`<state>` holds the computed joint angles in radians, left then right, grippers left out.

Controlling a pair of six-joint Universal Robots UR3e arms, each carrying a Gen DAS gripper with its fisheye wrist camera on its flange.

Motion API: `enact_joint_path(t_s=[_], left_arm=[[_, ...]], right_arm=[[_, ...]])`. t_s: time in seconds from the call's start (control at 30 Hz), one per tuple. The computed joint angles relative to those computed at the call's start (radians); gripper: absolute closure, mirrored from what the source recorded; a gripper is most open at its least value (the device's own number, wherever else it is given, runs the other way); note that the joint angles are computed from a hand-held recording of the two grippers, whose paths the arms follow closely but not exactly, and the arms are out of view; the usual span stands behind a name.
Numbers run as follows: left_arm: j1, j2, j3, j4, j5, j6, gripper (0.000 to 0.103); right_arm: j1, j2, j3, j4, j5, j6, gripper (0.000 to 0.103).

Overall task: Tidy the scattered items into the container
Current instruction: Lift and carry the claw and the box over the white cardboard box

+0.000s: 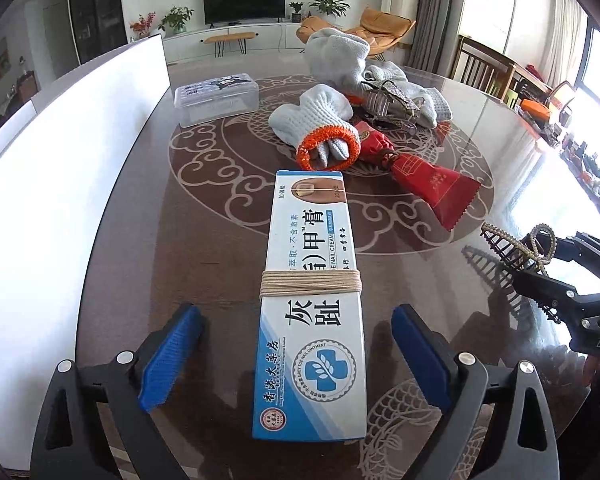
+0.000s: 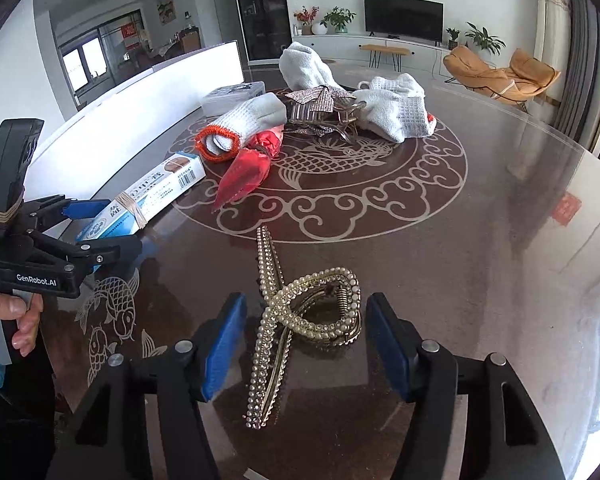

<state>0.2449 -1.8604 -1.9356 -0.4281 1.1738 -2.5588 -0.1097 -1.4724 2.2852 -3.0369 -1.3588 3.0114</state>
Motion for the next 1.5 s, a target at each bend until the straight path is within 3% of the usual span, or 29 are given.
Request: enact_joint_path(t_s=[0.1,0.27,0.4,0.5,0.53,0.57,0.6,0.67,0.83,1.07,1.33,1.5], left_arm=[[-0.022,-0.022,0.015,0.018,0.032,-0.001,0.000],[-0.021,-0.027,0.013,0.024,0.028,0.001,0.000],[-0.030,-0.033,0.046,-0.017,0.040,-0.002,0.000],[-0.042,-0.056,0.092,-0.044,0.050,-0.014,0.002],[-0.036,-0.050,0.074,-0.004,0.046,-0.032,0.012],[-0.025,-0.040,0.060,0.018,0.030,-0.046,0.044],[-0.014,-0.028,0.062,-0.004,0.012,-0.047,0.059],[0.021,-0.019,0.075,-0.070,-0.049,-0.049,0.059],[0.065,0.071,0.003,-0.067,-0.089,-0.042,0.059],[0.067,0.157,-0.090,0.063,-0.061,-0.044,0.059],[0.038,0.179,-0.118,0.117,0.002,-0.041,0.059],[0.062,0.220,-0.123,0.079,-0.021,-0.031,0.059]], right_arm=[[-0.025,-0.014,0.010,0.008,0.038,0.002,0.038],[-0.060,-0.010,0.011,0.008,0.101,0.010,0.033],[0.005,0.025,-0.042,0.017,0.015,0.027,0.031],[-0.009,0.030,-0.049,0.010,0.035,0.062,0.036],[-0.024,0.027,-0.048,0.013,0.054,0.078,0.053],[-0.029,0.023,-0.054,0.027,0.061,0.081,0.053],[-0.026,0.018,-0.059,0.038,0.055,0.082,0.053],[-0.002,0.007,-0.061,0.040,0.026,0.079,0.061],[0.030,-0.030,-0.043,0.014,0.001,0.088,0.061],[0.003,-0.078,-0.019,0.004,0.016,0.103,0.061],[-0.013,-0.100,-0.006,0.008,0.032,0.107,0.061],[-0.005,-0.109,-0.006,0.018,0.036,0.117,0.061]])
